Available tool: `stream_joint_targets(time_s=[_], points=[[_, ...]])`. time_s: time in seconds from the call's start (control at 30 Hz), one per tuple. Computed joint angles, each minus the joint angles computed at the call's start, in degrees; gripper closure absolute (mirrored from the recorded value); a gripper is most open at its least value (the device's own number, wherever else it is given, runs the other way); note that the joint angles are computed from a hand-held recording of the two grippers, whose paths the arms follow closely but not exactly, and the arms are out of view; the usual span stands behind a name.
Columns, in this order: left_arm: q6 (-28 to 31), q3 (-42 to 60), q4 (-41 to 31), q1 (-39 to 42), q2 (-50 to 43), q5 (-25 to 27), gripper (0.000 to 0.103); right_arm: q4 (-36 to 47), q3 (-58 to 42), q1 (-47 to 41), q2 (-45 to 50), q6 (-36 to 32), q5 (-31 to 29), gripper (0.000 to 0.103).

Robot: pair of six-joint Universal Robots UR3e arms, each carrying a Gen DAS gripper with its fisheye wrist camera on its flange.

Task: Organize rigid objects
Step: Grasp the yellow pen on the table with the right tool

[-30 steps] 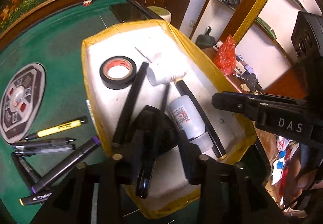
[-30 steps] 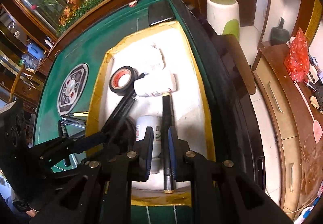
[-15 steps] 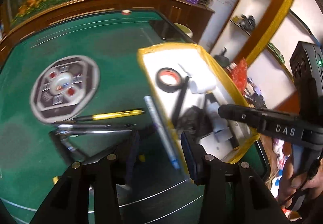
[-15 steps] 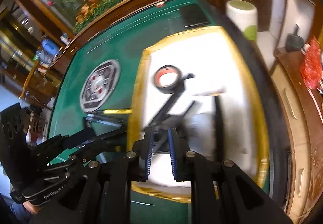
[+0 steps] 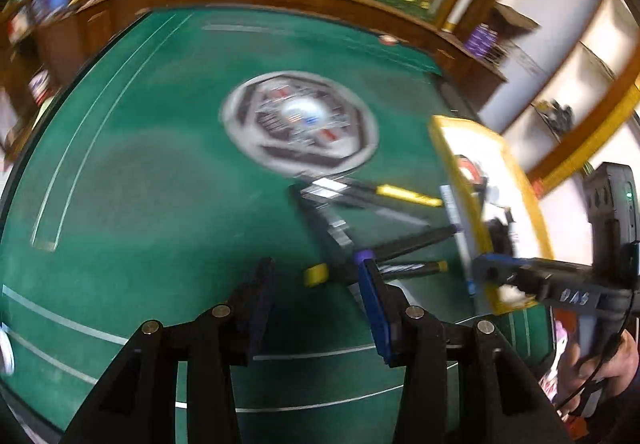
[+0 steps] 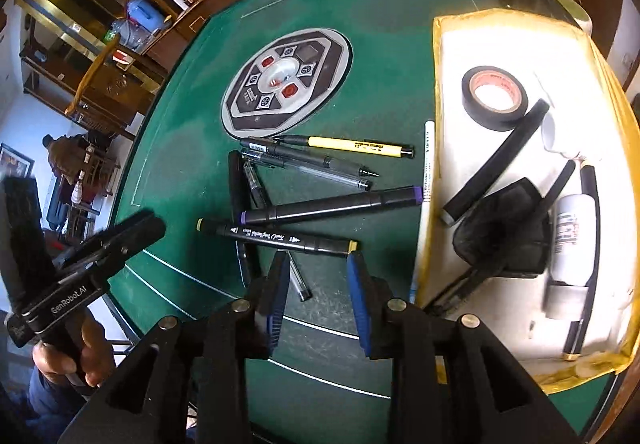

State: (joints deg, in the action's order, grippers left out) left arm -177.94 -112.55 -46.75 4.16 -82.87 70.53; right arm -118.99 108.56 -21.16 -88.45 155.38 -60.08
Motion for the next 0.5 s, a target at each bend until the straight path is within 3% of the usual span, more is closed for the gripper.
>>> stream_joint_targets(time_s=[0.13, 0.27, 0.5], points=[[2.48, -3.80, -2.13, 4.47, 3.59, -1.18, 0.057, -4.08, -2.25, 3.13, 3.75, 4.27, -2.45, 0.068], [6.46, -6.79, -3.69, 7.03, 7.05, -1.82, 0.057, -7.31, -5.90, 5.59, 8.35, 8.10, -3.97, 0.068], [13.28, -10.22, -8.18, 11.38, 11.11, -4.08, 0.057, -10.61, -26.05, 12.66, 25.85, 14.77, -14.66, 0.063]])
